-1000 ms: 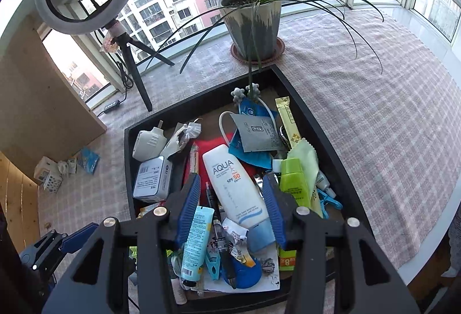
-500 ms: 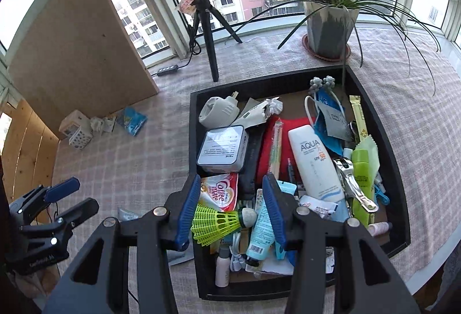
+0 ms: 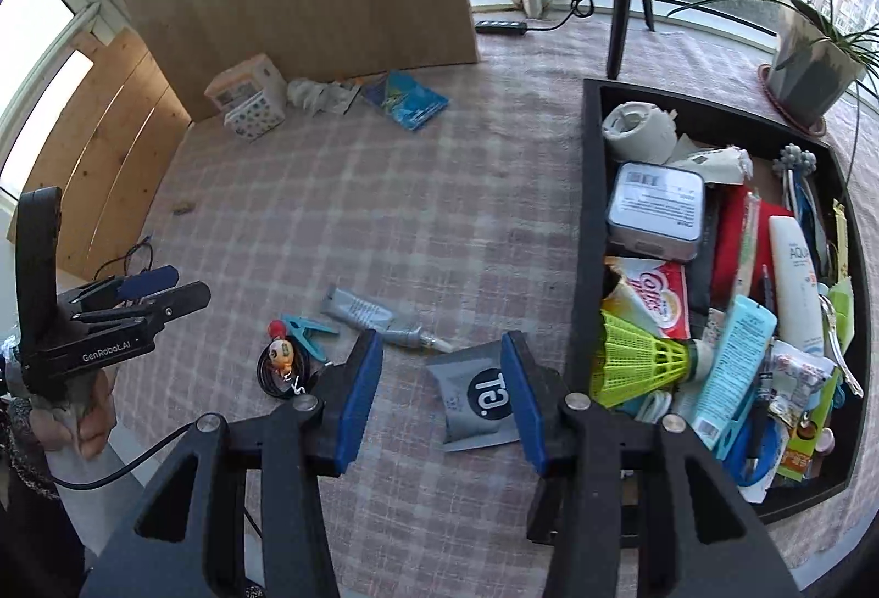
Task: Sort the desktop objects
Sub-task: 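Move the left tool to the clown keychain while the right tool reaches the grey tube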
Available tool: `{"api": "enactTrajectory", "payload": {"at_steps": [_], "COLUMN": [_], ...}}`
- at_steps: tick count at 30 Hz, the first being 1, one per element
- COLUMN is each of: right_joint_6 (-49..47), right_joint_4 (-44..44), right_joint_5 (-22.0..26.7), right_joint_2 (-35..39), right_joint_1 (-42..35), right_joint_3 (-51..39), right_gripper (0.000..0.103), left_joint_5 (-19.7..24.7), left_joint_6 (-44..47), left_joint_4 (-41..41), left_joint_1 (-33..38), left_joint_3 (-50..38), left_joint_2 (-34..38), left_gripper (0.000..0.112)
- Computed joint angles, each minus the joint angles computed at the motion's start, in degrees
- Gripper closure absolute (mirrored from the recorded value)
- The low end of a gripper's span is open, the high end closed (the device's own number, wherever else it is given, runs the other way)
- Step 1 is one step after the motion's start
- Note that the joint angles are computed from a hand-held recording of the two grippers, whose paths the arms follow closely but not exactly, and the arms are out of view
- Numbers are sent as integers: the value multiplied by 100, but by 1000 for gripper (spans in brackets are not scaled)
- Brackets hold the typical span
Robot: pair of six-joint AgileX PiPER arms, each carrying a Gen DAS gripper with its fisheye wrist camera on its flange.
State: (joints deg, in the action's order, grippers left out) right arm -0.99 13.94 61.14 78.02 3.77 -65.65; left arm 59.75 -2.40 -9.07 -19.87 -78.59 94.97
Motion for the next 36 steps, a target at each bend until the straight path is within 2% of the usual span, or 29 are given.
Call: {"api": "enactTrajectory", "payload": {"at_steps": [5,11,18,32,34,36], "right_joint_6": [156,251,416,267,302,281], "right_joint_4": [96,171,161,396,380,376], "right_joint_5": [-271,-561,-768,-791,-779,-760], "right_joint_2": [257,457,499,579,594,582], "right_joint_1": [659,1154,937,710,706,660], "right_joint_3": [262,654,867,1039,1017,1008], "right_gripper": [59,59,59,59,59,59], "left_joint_5": [-203,-220,-302,-248,-320,-380], "left_joint_6": [-39,-90,-331,-408,-436,-345], "left_joint_4": [-200,-272,72,337,408,247], "left_joint_1": [-40,-245,-609,-882,-905,-834], "left_joint_3": [360,328,252,12,93,169], "left_joint_2": [22,281,463,797,773,766], "left_gripper": [48,52,53,53,55,67]}}
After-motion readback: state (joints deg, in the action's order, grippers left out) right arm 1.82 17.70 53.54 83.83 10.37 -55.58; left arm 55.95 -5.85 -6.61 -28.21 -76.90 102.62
